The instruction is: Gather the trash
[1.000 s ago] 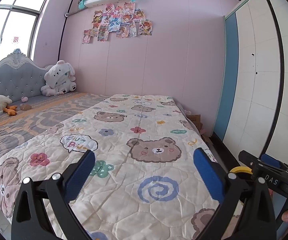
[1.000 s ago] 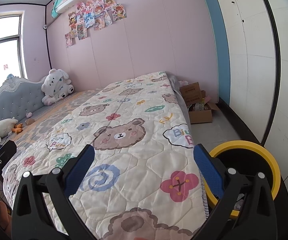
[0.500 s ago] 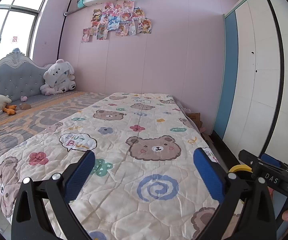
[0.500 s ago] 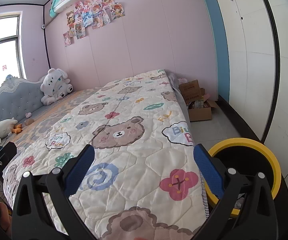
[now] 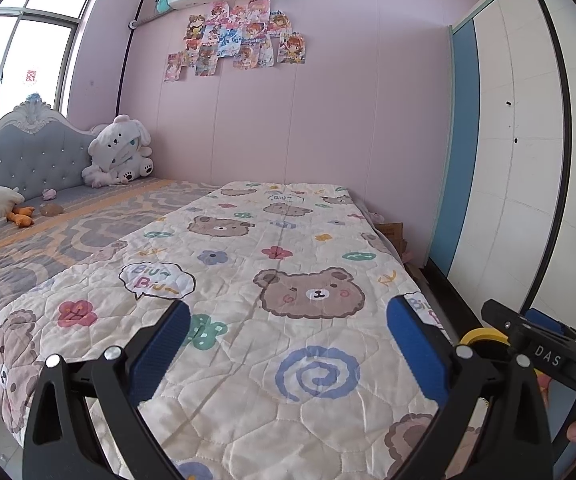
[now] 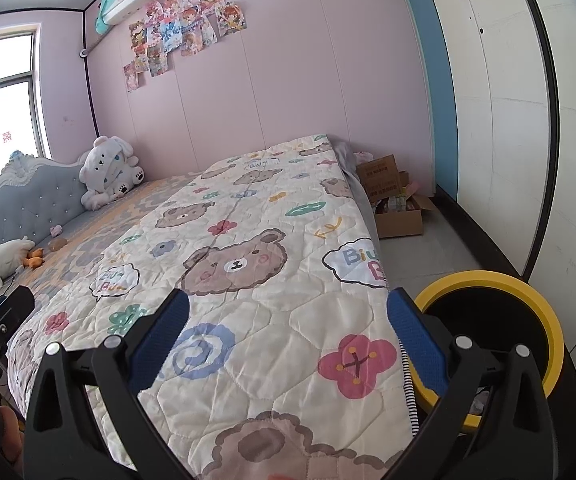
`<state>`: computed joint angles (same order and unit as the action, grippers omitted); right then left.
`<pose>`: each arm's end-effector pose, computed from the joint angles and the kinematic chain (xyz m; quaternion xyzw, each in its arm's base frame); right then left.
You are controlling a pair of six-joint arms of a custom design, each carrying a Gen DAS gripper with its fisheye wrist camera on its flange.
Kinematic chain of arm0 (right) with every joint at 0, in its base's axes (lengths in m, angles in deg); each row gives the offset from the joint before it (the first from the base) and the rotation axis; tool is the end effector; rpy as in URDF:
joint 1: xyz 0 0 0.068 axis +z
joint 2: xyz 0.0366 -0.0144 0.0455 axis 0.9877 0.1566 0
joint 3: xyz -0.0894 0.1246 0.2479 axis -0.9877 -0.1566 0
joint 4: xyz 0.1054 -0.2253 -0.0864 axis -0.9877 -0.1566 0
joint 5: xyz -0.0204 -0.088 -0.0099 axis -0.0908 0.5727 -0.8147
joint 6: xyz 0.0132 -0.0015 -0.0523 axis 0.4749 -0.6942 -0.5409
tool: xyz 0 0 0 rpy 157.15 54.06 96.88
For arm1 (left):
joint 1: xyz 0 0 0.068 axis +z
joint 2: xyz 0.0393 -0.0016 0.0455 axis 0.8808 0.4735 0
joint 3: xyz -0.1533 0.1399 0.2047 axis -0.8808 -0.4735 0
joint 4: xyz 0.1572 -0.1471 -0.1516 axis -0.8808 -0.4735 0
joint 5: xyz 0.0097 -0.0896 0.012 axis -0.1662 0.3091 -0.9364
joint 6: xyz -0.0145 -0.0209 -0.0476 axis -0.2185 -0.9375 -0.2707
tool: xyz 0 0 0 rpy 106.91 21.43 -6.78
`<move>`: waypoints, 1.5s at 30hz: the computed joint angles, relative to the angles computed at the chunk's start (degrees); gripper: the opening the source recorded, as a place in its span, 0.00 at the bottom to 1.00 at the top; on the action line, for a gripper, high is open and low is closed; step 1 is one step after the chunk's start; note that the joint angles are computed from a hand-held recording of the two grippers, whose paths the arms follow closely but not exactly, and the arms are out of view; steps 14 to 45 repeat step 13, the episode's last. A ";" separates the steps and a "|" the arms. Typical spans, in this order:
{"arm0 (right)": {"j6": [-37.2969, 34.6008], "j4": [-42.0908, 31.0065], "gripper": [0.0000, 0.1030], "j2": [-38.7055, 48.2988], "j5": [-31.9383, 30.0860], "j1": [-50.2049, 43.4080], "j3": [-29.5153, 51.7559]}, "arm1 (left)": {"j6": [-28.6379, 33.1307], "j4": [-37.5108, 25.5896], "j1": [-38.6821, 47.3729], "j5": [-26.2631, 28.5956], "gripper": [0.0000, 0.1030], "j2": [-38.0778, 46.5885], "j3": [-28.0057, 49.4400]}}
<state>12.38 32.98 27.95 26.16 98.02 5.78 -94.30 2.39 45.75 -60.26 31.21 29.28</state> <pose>0.2909 0.0858 0.1809 -0.0006 0.8412 0.1074 0.5300 0.2517 -0.0590 0.1948 -0.0834 0.8085 0.0008 0.5826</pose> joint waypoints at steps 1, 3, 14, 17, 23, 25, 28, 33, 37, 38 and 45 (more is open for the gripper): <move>0.05 -0.06 0.92 0.03 -0.21 -0.16 0.05 | 0.06 0.13 -0.15 -0.39 0.92 0.26 0.08; -0.06 -0.01 0.92 0.05 -0.10 -0.17 0.05 | 0.02 0.30 -0.23 -0.68 0.92 0.52 0.07; -0.05 -0.22 0.92 0.06 -0.31 -0.34 0.20 | -0.10 0.37 -0.10 0.46 0.92 1.10 0.52; -0.05 -0.22 0.92 0.06 -0.31 -0.34 0.20 | -0.10 0.37 -0.10 0.46 0.92 1.10 0.52; -0.05 -0.22 0.92 0.06 -0.31 -0.34 0.20 | -0.10 0.37 -0.10 0.46 0.92 1.10 0.52; -0.05 -0.22 0.92 0.06 -0.31 -0.34 0.20 | -0.10 0.37 -0.10 0.46 0.92 1.10 0.52; -0.05 -0.22 0.92 0.06 -0.31 -0.34 0.20 | -0.10 0.37 -0.10 0.46 0.92 1.10 0.52; -0.05 -0.22 0.92 0.06 -0.31 -0.34 0.20 | -0.10 0.37 -0.10 0.46 0.92 1.10 0.52; -0.05 -0.22 0.92 0.06 -0.31 -0.34 0.20 | -0.10 0.37 -0.10 0.46 0.92 1.10 0.52; -0.05 -0.22 0.92 0.06 -0.31 -0.34 0.20 | -0.10 0.37 -0.10 0.46 0.92 1.10 0.52; -0.05 -0.22 0.92 0.06 -0.31 -0.34 0.20 | -0.10 0.37 -0.10 0.46 0.92 1.10 0.52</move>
